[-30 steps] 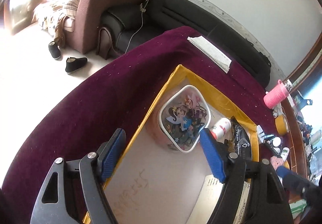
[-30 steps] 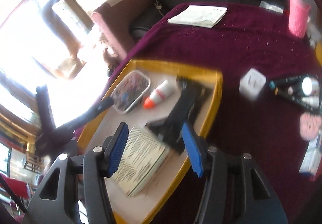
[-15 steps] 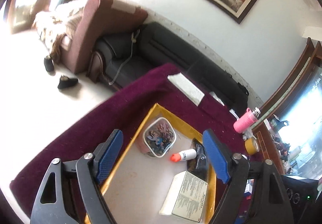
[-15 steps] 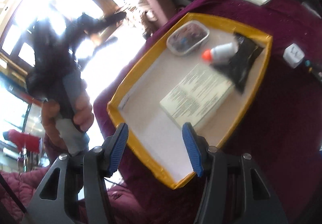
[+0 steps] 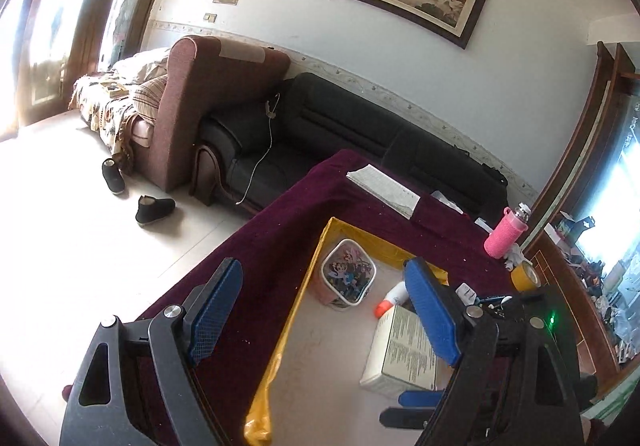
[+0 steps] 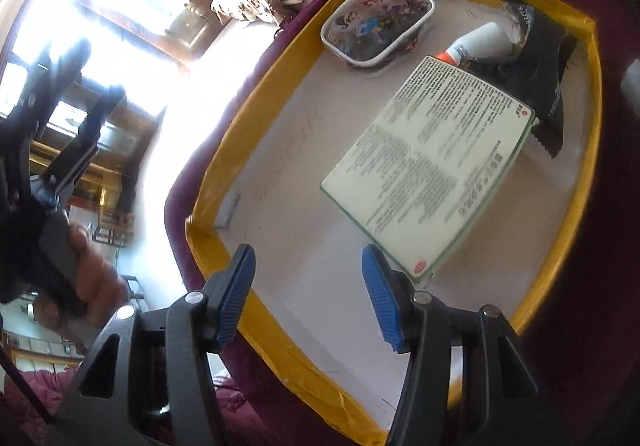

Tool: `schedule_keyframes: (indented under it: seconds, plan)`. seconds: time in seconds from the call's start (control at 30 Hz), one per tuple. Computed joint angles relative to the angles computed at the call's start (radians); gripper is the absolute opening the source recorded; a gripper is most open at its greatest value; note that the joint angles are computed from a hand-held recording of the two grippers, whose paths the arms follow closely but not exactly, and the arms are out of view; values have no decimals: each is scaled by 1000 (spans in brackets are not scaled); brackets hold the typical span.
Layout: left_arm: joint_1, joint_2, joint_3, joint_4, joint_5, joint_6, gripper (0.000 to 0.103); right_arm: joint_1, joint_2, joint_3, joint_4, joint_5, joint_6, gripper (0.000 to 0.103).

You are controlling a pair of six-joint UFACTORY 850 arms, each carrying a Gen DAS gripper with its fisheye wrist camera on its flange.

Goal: Organize objects

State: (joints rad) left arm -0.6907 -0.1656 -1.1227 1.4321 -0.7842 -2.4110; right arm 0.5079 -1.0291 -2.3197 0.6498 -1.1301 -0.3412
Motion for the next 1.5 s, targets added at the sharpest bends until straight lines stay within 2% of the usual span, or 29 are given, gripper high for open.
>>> schedule_keyframes:
  seconds: [0.13,0.23,0.3,0.33,0.4,0.5,0.6,0.7,0.83,0.87,0.97,1.03,1.17,1.27,1.33,1.4,1.47,1.5]
  plan:
    - [-1,-4,-2,-14,8,23,79,2,-67,-106,-4,6,51,55]
    - [-6,-3,-4,-19,3,34,79,-5,-41,-50,82,0,25,55]
    - [-9,0,-3,-26,-2,37,79,-13,21,44,148,25,-46,55]
    - [-10,1,-1,-32,-6,37,79,-21,88,134,173,57,-86,55]
    - [-16,9,9,-33,-16,24,79,-29,166,220,144,148,-82,56]
    - [-21,14,19,-24,-22,2,79,-20,217,257,-89,261,41,60]
    - [-22,18,25,-13,-18,-21,79,-16,199,244,-171,244,105,60]
    - [-23,23,30,-10,-20,-20,79,3,128,165,-189,227,159,62]
    - [-28,27,32,-12,-40,-11,79,3,8,-5,47,94,115,62]
    - [-27,29,35,-11,-40,-14,79,1,2,-15,103,86,107,62]
    - [-24,33,43,-14,-37,-18,79,1,5,-21,140,138,120,62]
    - [-22,28,40,-25,-38,8,79,-10,50,48,178,148,77,62]
    - [-20,3,15,-45,-35,66,79,-40,221,291,171,246,-20,62]
    - [-18,-26,-27,-58,11,130,79,-71,377,487,70,407,-28,62]
    - [-20,-53,-71,-68,54,190,79,-98,474,601,-72,520,67,62]
    - [-17,-92,-136,-95,127,281,79,-142,540,685,-171,596,147,62]
    - [-10,-148,-222,-158,201,399,79,-182,582,737,-290,633,261,61]
    - [-5,-187,-280,-215,239,477,79,-200,567,724,-321,657,298,61]
